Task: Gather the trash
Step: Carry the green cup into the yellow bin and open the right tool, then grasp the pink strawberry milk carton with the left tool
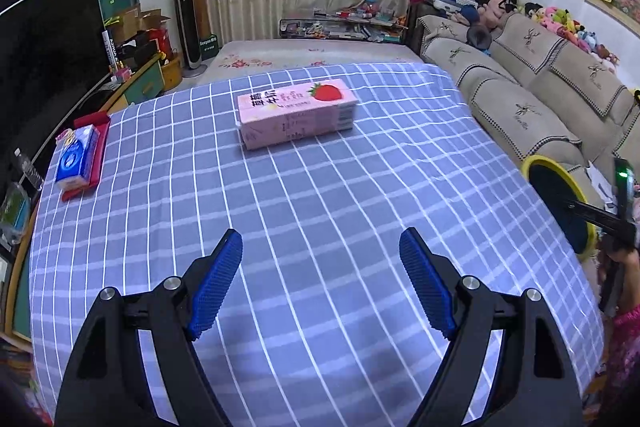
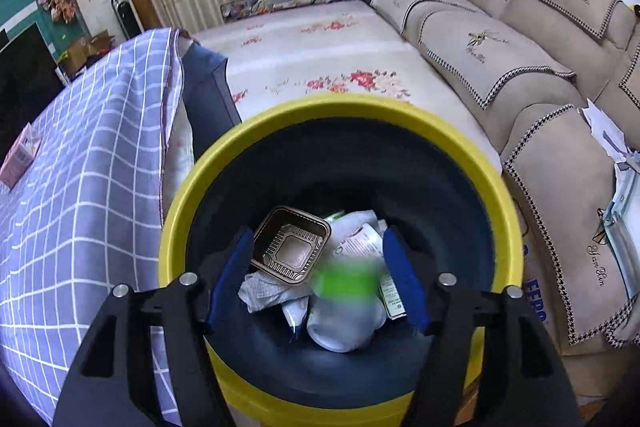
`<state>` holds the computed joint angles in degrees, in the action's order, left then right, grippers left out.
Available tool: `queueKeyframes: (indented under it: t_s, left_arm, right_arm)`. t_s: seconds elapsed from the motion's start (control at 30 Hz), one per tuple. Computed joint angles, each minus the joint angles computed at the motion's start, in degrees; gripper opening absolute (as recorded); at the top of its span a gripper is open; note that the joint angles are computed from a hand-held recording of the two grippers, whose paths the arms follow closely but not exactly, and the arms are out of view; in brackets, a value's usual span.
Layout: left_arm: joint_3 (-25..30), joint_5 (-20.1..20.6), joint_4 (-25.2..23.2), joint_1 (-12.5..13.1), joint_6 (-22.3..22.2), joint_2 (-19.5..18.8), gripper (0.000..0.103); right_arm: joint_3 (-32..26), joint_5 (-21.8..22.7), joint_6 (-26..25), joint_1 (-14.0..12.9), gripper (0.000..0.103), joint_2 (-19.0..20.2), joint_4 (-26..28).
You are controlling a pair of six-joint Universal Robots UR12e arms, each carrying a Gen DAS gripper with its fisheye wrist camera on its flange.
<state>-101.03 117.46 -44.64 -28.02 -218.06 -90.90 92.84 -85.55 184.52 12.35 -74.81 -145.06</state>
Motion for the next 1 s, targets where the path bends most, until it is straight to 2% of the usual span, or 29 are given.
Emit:
queueKeyframes:
  t_s: [0.1, 0.13, 0.27, 0.47, 0.6, 0.8, 0.9, 1.0]
  left_arm:
    - [0.0, -0.5, 0.7, 2.0, 2.2, -0.6, 0.08]
    - [-0.1, -1.6, 2.1, 3.1, 4.4, -0.8, 0.08]
    - [0.5, -3.4, 2.4, 5.8, 8.4, -1.9, 0.08]
    - [1.7, -5.2, 0.2, 9.0, 9.0, -3.2, 0.08]
    - [1.6, -6.8, 1.1, 10.5, 10.2, -3.8, 0.08]
    - [2.3, -9.6, 2.3, 11.9, 14.2, -5.4, 0.08]
    - [2.7, -11.8, 3.1, 11.5, 15.1, -5.7, 0.08]
    - [3.5, -13.9, 3.4, 9.5, 16.7, -6.1, 0.08]
  right_arm:
    - [0.1, -0.6, 0.0, 0.2, 0.064, -0.2, -1.3]
    - [0.2, -0.9, -0.1, 0.3, 0.064, -0.3, -1.7]
    - [0.0, -0.5, 0.1, 0.5, 0.065, -0.4, -2.0]
    - [-0.3, -0.4, -0.3, 1.0, 0.065, -0.2, -1.6]
    - [-0.4, -0.3, -0.6, 1.2, 0.065, -0.2, -1.6]
    - [-0.2, -0.1, -0.8, 1.1, 0.067, -0.5, -1.9]
    - [0.0, 0.0, -0.8, 1.1, 0.068, -0.6, -1.9]
    - [0.0, 0.4, -0.6, 0.9, 0.068, -0.5, -1.6]
